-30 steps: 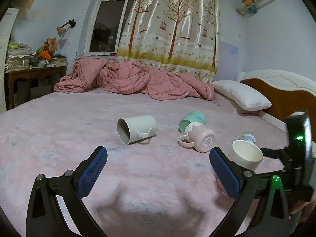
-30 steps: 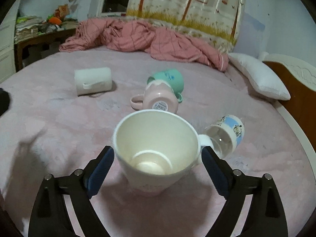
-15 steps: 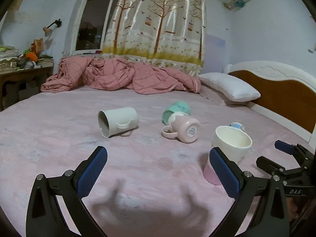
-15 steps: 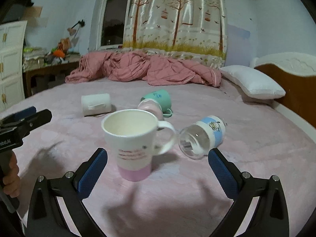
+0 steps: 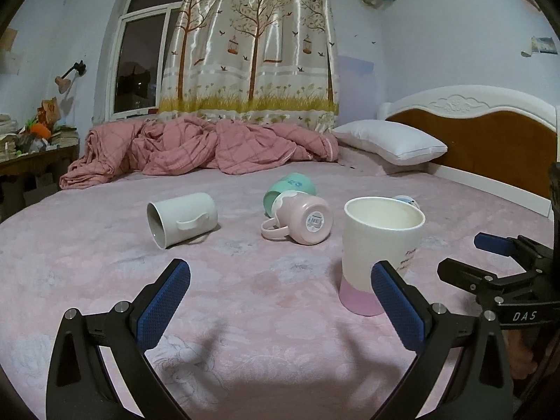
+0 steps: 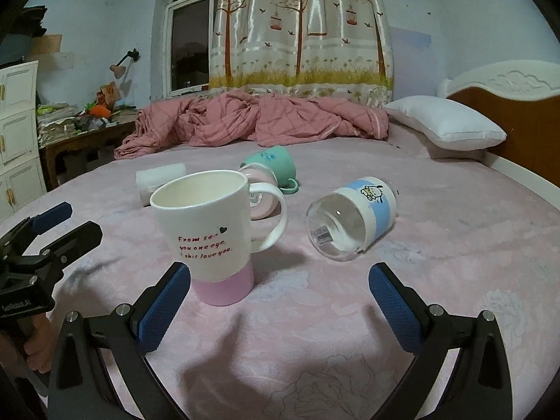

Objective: Flip cup upright
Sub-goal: 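Open the right tool and pull it back from the mug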

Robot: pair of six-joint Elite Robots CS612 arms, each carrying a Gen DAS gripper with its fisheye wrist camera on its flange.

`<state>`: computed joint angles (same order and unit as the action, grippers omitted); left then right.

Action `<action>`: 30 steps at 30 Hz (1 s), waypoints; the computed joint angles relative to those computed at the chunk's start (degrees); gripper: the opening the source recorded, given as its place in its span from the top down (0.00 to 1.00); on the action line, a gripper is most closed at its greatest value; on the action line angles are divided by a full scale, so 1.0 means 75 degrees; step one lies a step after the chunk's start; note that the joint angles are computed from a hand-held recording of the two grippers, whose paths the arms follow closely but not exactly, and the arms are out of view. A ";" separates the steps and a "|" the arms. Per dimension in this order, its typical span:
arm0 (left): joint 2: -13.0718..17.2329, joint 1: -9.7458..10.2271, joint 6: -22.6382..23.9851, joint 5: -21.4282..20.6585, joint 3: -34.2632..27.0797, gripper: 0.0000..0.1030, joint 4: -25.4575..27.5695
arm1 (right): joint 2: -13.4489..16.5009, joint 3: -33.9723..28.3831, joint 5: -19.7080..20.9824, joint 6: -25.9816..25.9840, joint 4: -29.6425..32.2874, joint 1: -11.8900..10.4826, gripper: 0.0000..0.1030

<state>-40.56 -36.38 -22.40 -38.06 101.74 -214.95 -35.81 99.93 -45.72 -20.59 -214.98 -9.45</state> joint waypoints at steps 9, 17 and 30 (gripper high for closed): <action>-0.0147 0.0122 -0.1223 -0.0095 0.0126 0.00 0.0632 | 0.0045 0.0044 -0.0023 -0.0010 -0.0225 -0.0001 0.00; -0.0119 0.0121 -0.1012 -0.0100 0.0074 0.00 0.0587 | 0.0044 0.0056 -0.0053 -0.0032 -0.0241 0.0005 0.00; -0.0095 0.0119 -0.0870 -0.0123 0.0013 0.00 0.0637 | 0.0047 0.0042 -0.0109 -0.0021 -0.0162 0.0004 0.00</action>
